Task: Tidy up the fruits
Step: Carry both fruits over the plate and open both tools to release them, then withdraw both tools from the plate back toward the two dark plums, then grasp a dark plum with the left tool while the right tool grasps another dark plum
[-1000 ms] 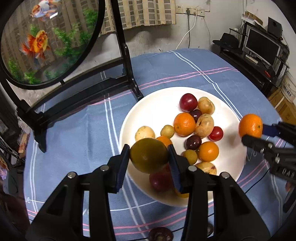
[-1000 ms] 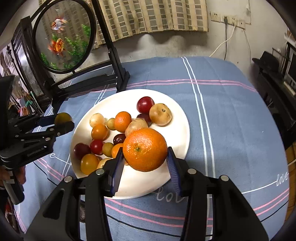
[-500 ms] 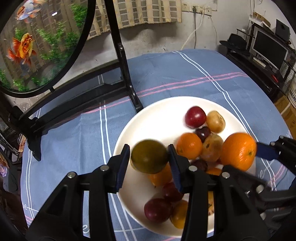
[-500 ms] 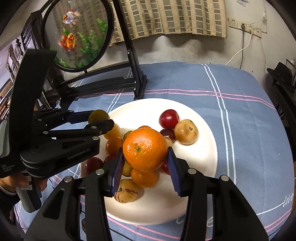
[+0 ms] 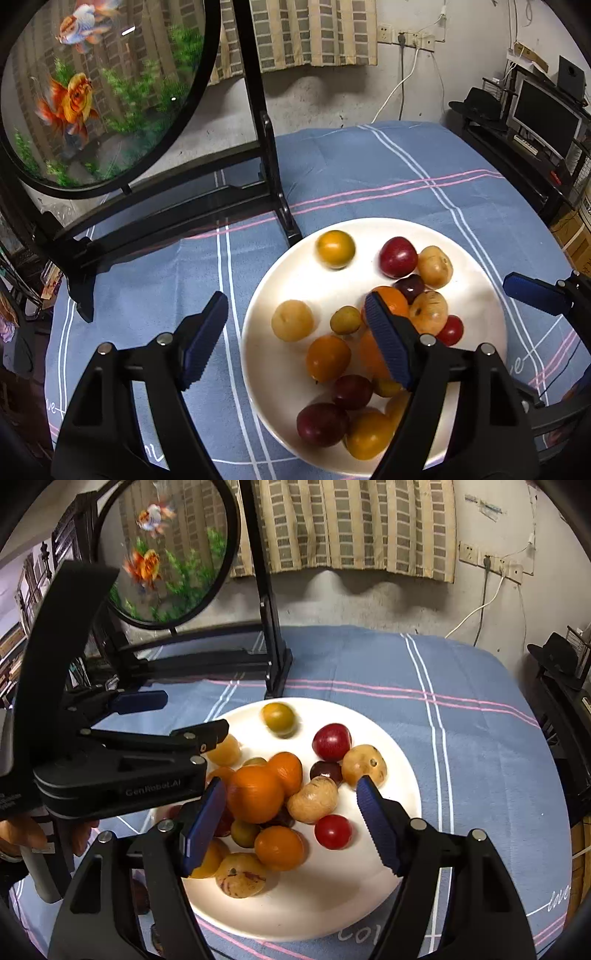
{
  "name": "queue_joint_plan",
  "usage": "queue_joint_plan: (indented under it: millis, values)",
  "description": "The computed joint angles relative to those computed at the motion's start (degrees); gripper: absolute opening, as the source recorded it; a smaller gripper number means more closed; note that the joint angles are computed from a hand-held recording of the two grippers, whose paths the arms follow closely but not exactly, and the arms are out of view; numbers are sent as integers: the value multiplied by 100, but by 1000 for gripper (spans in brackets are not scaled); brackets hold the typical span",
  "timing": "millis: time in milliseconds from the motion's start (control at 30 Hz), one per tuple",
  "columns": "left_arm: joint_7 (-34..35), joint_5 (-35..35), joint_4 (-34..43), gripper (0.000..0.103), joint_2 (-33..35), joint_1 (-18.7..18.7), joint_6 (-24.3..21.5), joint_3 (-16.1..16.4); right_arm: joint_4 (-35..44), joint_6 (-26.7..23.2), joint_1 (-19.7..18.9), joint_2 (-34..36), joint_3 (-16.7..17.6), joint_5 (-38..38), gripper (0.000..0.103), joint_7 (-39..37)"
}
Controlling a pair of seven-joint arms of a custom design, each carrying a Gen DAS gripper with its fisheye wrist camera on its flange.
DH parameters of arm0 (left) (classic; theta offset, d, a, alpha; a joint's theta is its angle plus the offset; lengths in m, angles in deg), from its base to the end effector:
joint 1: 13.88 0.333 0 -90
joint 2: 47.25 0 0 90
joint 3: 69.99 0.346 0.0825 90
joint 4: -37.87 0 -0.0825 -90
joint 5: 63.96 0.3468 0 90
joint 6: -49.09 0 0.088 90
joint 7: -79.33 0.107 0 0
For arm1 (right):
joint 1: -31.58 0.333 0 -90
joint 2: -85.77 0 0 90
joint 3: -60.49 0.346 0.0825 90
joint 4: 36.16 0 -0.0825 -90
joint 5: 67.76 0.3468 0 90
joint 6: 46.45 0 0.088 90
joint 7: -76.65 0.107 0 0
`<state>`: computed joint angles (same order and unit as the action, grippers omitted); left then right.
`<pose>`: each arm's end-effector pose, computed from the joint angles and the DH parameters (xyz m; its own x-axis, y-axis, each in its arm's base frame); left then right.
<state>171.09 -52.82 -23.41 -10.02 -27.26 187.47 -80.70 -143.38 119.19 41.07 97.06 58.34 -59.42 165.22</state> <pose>0.7193 -0.2600 0.5681 -0.4180 -0.9030 -0.0996 -0.6655 0.3790 -0.6430 0.6264 0.0742 0.5544 0.0757 -0.9919 -0.1021 -0.6854 0.0226 -0.7278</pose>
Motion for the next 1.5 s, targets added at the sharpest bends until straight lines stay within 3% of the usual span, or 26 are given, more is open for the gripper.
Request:
queue_joint_plan:
  millis: [333, 533, 767, 1033, 1067, 1133, 1167, 1500]
  values:
    - [58, -45, -1329, 79, -984, 229, 651, -99, -940, 53, 6, -896, 204, 268, 75, -239]
    - [128, -425, -2751, 83, -1977, 656, 1179, -191, -1937, -194, 208, -1589, 400, 1281, 81, -1259]
    - [197, -575, -4285, 83, -2982, 917, 1330, 4, -2387, -392, 373, -1525, 612, 805, 81, -782]
    - [67, -653, -5335, 83, -3756, 1131, 1385, 327, -1952, -422, 510, -904, 577, -433, 81, 262]
    - [37, -639, -5422, 83, -3829, 1155, 1391, 362, -1870, -495, 543, -826, 546, -635, 79, 382]
    - [4, -658, -5553, 83, -3930, 1192, 1379, 420, -1648, -860, 604, -678, 533, -824, 49, 323]
    - [-20, -665, -5553, 83, -3942, 1194, 1344, 429, -1627, -870, 612, -670, 529, -774, 44, 241]
    - [660, -1273, -5487, 83, -3591, 869, 1263, 188, -2178, -863, 478, -1418, 508, 190, 44, -113]
